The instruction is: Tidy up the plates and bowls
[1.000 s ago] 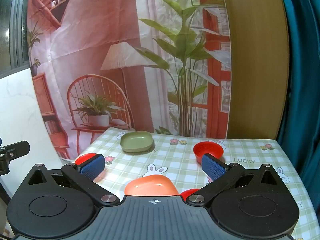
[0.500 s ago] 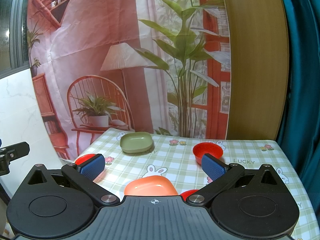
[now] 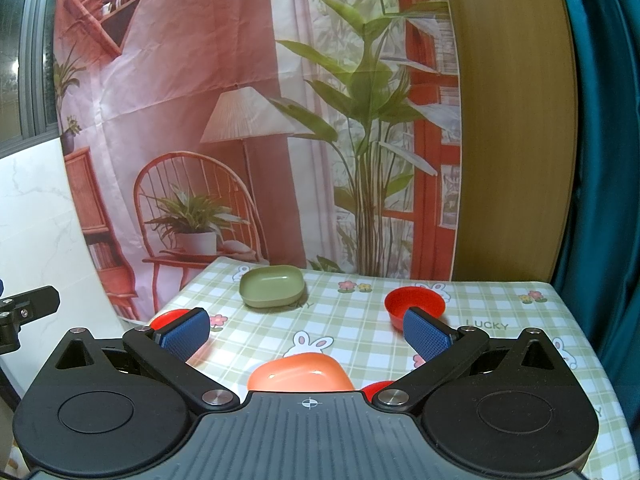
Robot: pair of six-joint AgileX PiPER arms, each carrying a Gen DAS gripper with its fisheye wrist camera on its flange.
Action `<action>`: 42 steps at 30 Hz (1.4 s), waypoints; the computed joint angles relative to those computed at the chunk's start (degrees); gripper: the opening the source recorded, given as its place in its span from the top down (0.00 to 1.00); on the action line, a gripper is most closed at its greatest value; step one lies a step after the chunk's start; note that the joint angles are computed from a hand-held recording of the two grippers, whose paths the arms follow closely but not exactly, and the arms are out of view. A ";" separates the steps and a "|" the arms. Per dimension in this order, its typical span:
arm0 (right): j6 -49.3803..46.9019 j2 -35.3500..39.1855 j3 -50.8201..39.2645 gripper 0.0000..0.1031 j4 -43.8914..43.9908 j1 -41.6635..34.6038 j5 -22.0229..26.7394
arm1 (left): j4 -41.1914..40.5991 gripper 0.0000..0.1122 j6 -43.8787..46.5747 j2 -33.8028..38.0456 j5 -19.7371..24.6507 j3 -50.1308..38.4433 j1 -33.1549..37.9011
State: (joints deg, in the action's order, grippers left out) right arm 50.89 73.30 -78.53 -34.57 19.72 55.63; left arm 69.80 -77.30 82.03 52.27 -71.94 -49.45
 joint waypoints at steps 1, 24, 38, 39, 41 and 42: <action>0.05 0.02 0.00 0.00 -0.03 0.03 0.02 | -0.01 0.13 -0.01 0.02 0.04 -0.03 -0.04; 0.28 0.02 0.07 0.00 -0.20 0.14 0.00 | 0.13 0.13 -0.69 -0.06 0.09 0.40 -0.24; 0.15 0.01 -1.23 0.00 -0.01 0.94 1.65 | -3.57 0.12 1.35 0.01 -1.07 -0.72 1.59; -0.36 -0.32 -1.43 0.00 0.57 0.64 1.97 | -3.71 0.12 1.66 0.42 -0.50 -1.26 1.57; -0.60 -0.46 -1.85 0.00 1.12 0.50 2.40 | -3.55 0.12 2.20 1.21 0.54 -1.92 1.35; 0.05 -0.10 -1.57 0.00 0.99 0.53 1.94 | -3.79 0.12 2.65 1.76 1.35 -2.66 1.14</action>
State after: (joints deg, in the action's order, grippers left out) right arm 50.94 73.20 -80.11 -33.58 20.24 57.57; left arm 66.01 -74.65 83.78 53.62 -74.60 -48.31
